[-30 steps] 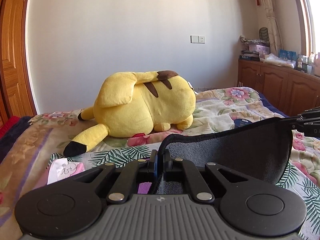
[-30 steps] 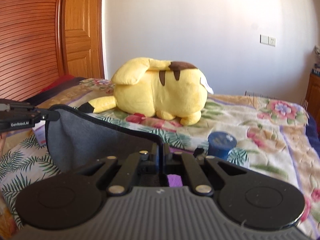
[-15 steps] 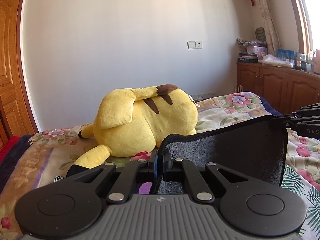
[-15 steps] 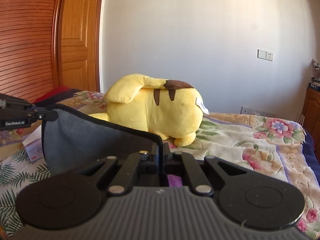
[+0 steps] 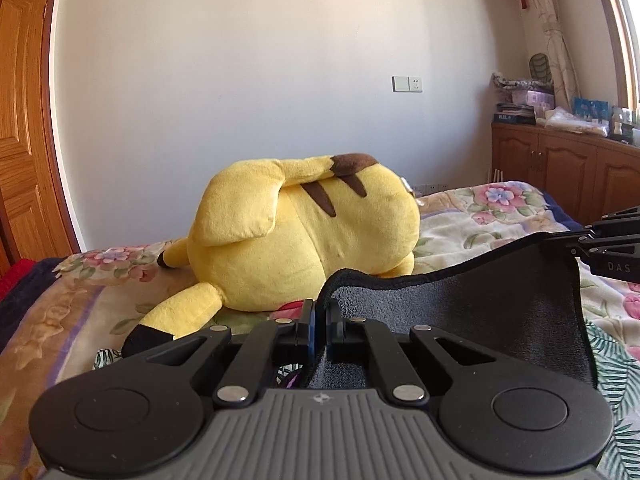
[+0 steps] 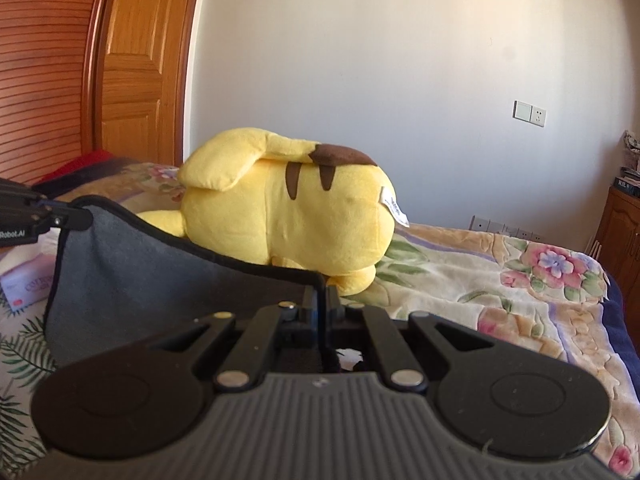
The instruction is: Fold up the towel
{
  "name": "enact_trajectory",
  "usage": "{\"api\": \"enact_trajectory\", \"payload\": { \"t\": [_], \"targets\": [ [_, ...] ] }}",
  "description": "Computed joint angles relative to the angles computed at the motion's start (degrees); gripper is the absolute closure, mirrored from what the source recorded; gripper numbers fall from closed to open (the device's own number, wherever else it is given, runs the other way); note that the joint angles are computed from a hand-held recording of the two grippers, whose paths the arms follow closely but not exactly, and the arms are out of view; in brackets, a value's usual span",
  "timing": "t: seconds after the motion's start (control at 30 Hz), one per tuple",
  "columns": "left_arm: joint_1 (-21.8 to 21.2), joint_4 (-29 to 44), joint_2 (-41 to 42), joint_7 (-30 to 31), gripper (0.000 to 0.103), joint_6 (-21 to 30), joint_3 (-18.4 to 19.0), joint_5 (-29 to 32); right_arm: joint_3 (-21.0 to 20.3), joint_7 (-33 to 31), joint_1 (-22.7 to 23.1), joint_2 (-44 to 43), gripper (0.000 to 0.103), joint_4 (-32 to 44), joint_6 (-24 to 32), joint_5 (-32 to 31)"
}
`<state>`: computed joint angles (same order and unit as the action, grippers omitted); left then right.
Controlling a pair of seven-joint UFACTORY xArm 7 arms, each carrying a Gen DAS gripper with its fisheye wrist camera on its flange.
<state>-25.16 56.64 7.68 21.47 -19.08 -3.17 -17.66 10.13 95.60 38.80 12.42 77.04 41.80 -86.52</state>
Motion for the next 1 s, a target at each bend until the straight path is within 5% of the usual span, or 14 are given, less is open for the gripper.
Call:
{"api": "enact_trajectory", "payload": {
  "t": [0.2, 0.63, 0.7, 0.83, 0.93, 1.0],
  "targets": [
    [0.38, 4.36, 5.72, -2.31, 0.103, 2.64, 0.8, 0.22, -1.39, -0.94, -0.4, 3.63, 0.099, 1.36, -1.22, 0.67],
    [-8.6, 7.66, 11.26, -6.52, 0.103, 5.16, 11.07, 2.16, -4.45, 1.27, -0.33, 7.77, 0.098, 1.64, -5.68, 2.61],
    [-9.4, 7.6, 11.04, -7.47, 0.1, 5.51, 12.01, 2.16, -4.64, 2.43, -0.09, 7.46, 0.089, 1.36, -6.11, 1.92],
    [-11.81, 6.54, 9.73, -7.59, 0.09, 5.12, 14.24, 2.11, -4.31, 1.99, 0.18, 6.35, 0.087, 1.03, -5.69, 1.88],
    [-13.54, 5.26, 7.79, -7.08, 0.086, 5.64, 15.51, 1.4, -3.86, 2.25, 0.32, 4.75, 0.062, 0.49, -5.23, 1.49],
    [-15.19, 3.87, 5.9, -6.44, 0.083, 5.97, 16.69, 0.71, -3.13, 2.07, 0.26, 3.24, 0.062, -0.3, -5.0, 1.92]
  ]
}}
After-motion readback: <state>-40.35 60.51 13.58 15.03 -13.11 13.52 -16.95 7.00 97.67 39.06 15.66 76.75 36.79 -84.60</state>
